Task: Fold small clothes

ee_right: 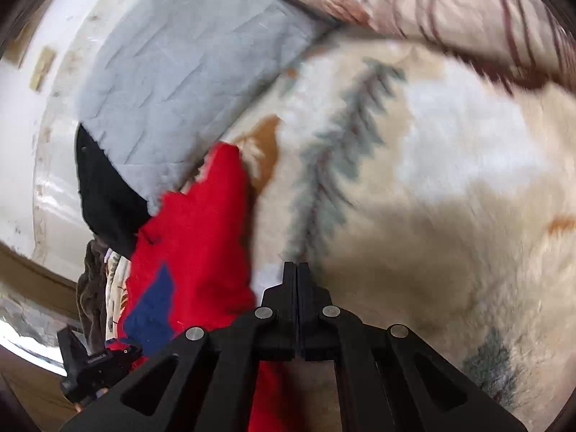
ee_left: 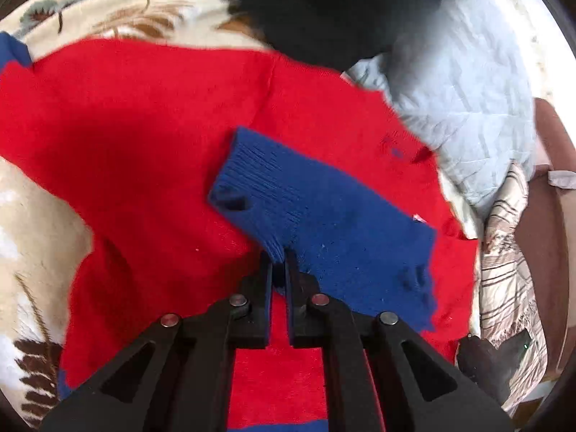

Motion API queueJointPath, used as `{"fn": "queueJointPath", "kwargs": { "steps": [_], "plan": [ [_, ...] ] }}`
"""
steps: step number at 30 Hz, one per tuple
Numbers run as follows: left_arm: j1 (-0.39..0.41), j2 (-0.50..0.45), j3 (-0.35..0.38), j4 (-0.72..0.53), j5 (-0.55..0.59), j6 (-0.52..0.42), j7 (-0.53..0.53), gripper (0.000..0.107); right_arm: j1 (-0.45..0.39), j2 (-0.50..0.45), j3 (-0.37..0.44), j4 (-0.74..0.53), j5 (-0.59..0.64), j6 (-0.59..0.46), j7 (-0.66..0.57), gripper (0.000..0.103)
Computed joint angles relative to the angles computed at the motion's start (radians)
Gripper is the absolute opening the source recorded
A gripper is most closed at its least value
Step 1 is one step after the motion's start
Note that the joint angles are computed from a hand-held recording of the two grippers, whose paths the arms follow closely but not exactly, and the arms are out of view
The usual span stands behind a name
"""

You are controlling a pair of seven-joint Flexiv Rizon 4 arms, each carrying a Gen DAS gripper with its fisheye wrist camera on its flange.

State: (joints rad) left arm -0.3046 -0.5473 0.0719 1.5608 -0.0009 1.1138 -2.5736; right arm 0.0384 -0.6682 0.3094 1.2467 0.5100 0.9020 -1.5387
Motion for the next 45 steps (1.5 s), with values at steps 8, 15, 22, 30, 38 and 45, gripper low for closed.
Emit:
{"fn": "queueJointPath", "kwargs": {
  "steps": [8,15,22,30,38,45],
  "plan": [
    [-0.015,0.077,0.024,0.107,-0.016,0.194,-0.04,0.023,0.034,0.017,0.055,-0.013,0.053,0.068,-0.239,0.022],
    [-0.018,-0.003,0.024,-0.054,0.042,-0.059,0.02,0.035,0.099,0.001,-0.039,-0.009,-0.14,0.019,-0.054,0.009],
    [-0.008,-0.034,0.012,-0.101,0.041,-0.115,0.039,0.055,0.154,-0.025,-0.065,-0.007,-0.24,0.015,-0.056,0.034],
    [-0.002,0.134,0.047,0.067,0.103,-0.05,-0.011,0.056,0.185,0.005,0.041,0.013,-0.223,0.071,-0.111,0.038],
    [0.115,0.452,0.15,0.439,0.208,0.002,-0.249,0.057,0.312,-0.064,0.093,-0.067,-0.159,0.029,-0.107,0.038],
    [0.262,0.515,0.138,0.674,-0.004,0.262,-0.175,0.061,0.359,-0.069,0.089,0.021,-0.188,0.188,-0.145,0.042]
  ]
}}
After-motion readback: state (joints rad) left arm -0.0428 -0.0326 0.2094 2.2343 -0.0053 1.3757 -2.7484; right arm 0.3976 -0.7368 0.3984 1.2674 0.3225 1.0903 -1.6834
